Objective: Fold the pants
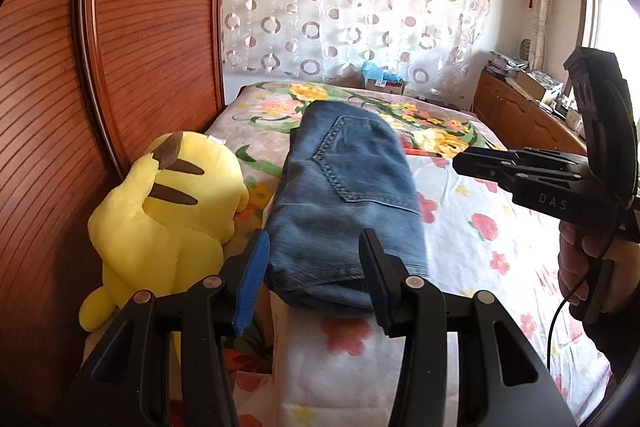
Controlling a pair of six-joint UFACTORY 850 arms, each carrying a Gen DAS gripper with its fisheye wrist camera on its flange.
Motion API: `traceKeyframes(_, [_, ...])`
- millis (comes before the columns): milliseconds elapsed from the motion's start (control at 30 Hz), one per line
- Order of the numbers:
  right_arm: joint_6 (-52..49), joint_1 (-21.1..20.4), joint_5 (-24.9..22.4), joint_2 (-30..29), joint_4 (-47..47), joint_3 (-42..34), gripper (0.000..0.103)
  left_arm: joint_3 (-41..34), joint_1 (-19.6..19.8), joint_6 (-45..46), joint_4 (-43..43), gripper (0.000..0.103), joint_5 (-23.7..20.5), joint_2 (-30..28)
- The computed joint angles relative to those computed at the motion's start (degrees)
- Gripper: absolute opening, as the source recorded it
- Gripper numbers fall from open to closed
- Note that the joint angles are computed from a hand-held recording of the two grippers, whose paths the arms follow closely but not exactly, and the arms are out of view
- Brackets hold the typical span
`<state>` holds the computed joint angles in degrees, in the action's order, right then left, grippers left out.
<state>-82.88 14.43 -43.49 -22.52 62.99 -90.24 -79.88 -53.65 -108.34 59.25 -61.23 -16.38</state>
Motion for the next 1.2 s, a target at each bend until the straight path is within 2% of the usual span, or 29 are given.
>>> traceKeyframes(367, [-6.97,-6.7,-3.19,11.08,6.25,12.13,0.023,-6.88,-4.46,1.93,2.03,0.048,-4.26,-4.15])
traceKeyframes(600, [-10.26,-12.91,-6.55,17.8,8.33,19.1,0.023,-12.47,-7.08,2.89,3.46,0.048,-5.78,-7.73])
traceKeyframes(667, [-10.87,-14.74,-7.09,19.53,8.58,20.76,0.023,-14.31,-7.71,3.63,4.16,0.038,-5.64,-8.91])
traceKeyframes(700, [-11.13,-15.59,-7.3,20.45,8.5,21.57,0.023,-15.14,-7.92,4.1,4.25,0.029,-5.52,-9.42])
traceKeyframes(767, [-11.43,-17.3,-7.68,22.18,8.33,23.01,0.023,-17.13,-8.43,4.74,4.64,0.026,-5.71,-10.66])
traceKeyframes(800, [-11.61,-18.44,-7.97,23.14,8.33,23.82,0.023,-17.65,-8.62,4.7,5.06,0.019,-5.5,-10.98])
traceKeyframes(1000, [-12.59,-25.46,-10.97,27.77,8.69,27.23,0.023,-22.7,-9.78,6.3,5.71,0.017,-5.72,-13.75])
traceKeyframes(1067, [-12.67,-27.8,-12.1,29.14,8.61,28.11,0.023,-24.55,-9.97,7.09,5.14,0.021,-5.07,-14.58])
traceKeyframes(1100, [-12.66,-28.79,-12.69,29.6,8.58,28.32,0.023,-25.74,-10.09,7.79,4.92,0.033,-5.12,-15.16])
traceKeyframes(1133, [-12.55,-29.89,-13.33,30.09,8.56,28.53,0.023,-26.31,-10.27,7.97,5.17,0.052,-4.84,-15.46])
traceKeyframes(1167, [-12.77,-30.56,-13.77,30.43,8.83,28.83,0.023,-26.81,-10.47,8.1,5.89,0.06,-4.2,-15.7])
traceKeyframes(1200, [-13.2,-31.82,-14.54,31.02,9.16,29.18,0.023,-27.74,-10.75,8.4,6.41,0.078,-4.43,-16.25])
